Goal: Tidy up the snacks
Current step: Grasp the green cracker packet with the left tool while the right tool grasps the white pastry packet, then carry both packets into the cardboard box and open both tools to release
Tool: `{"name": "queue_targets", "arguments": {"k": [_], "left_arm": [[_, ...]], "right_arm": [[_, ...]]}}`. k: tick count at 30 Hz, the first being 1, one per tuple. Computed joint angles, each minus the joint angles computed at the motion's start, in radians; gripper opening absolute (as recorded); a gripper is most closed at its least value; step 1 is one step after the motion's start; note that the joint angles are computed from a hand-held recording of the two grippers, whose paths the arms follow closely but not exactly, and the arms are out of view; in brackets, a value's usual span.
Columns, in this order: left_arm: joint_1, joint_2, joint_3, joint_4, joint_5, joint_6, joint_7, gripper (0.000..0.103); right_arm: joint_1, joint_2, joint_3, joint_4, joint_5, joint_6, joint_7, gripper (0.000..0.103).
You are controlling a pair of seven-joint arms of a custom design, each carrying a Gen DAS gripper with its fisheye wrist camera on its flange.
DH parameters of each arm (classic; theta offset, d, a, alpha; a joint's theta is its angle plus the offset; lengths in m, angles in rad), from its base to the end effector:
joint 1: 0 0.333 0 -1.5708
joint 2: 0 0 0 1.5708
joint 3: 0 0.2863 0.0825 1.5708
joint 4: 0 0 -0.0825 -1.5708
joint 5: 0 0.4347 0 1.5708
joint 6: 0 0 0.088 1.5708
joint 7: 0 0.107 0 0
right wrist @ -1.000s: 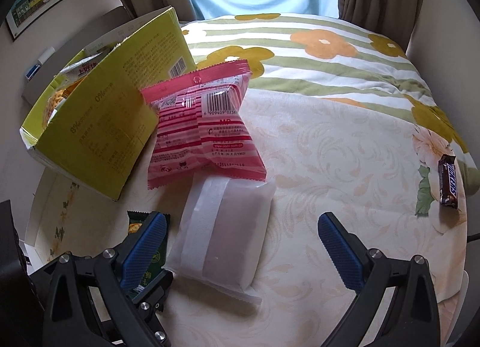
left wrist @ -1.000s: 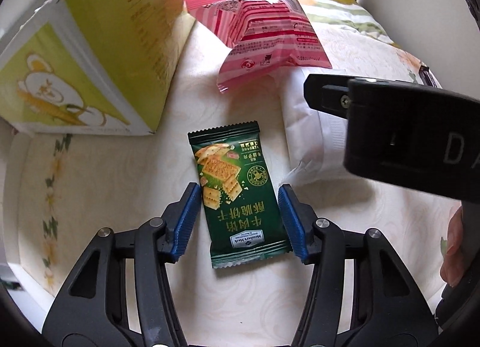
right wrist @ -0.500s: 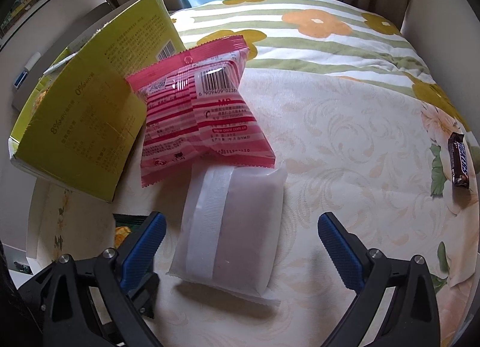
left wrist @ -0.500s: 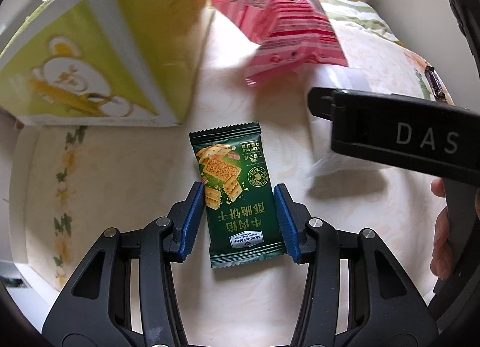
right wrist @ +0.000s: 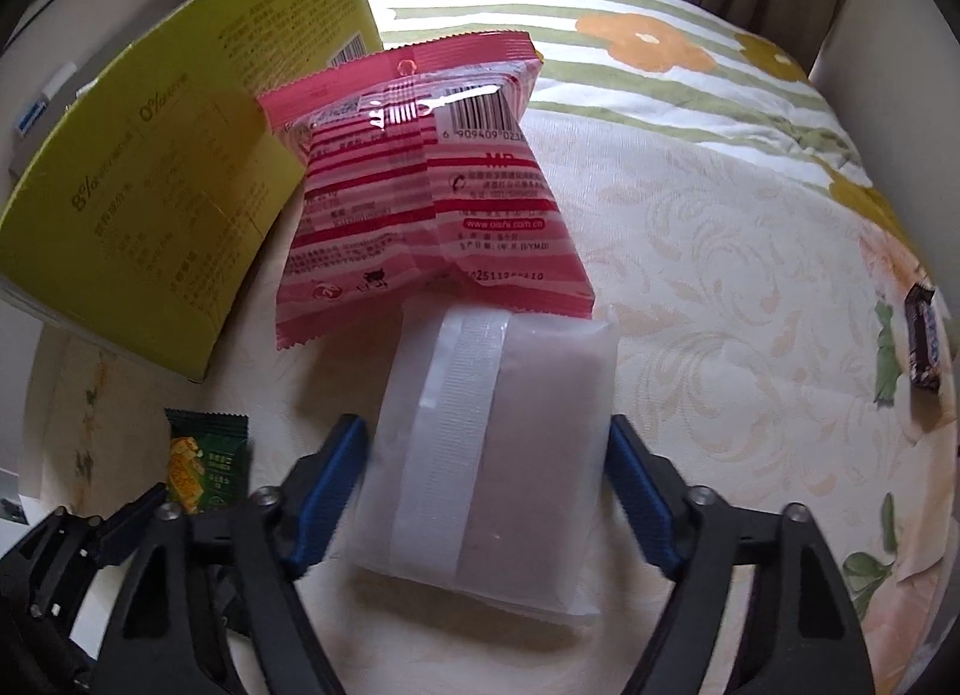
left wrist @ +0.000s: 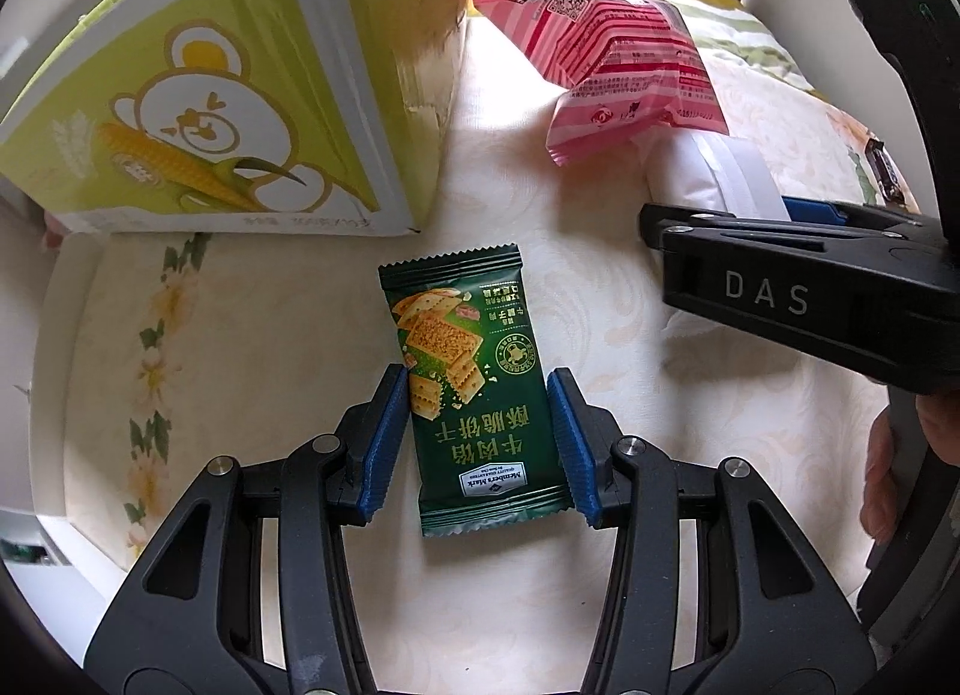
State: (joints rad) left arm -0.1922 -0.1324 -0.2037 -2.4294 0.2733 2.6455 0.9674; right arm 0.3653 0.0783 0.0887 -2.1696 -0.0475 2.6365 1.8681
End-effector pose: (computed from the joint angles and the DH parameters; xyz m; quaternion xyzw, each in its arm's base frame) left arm 0.4981 -0.2148 0.3278 -0.6887 0.6983 -0.1345 0.1413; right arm 0.5541 0.2715 0.3384 -0.7571 0.6240 -0.0879 0.1725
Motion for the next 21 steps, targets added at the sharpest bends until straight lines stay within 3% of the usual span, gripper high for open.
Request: {"name": "queue_targets", "arguments": {"k": [5,8,17,21], "left_arm": [[-0.002,-0.028,-0.003,-0.017,0.007,-0.010,-0.009,0.043],[-0.004,-0.037,-0.007,-0.014,0.015,-0.015,-0.015,0.043],[-0.020,-0.116,-0.011,-0.011,0.008,-0.024,-0.020,0.043],[-0.020,-0.166,-0.018,0.005,0.021,-0.014,-0.042,0.043]], "right_arm": [[-0.001,-0.011,0.002,-0.007,0.006,-0.011,-0.033,0.062],[-0.010,-0.044,0.006,-0.040,0.080,-0.010,-0.074,0.061],[-0.037,-0.198,0.006,-0.155,0.197,-0.002,-0.157,0.061],[-0.054,-0.258,-0.006,-0.155,0.233,-0.042,-0.206,0.061]]}}
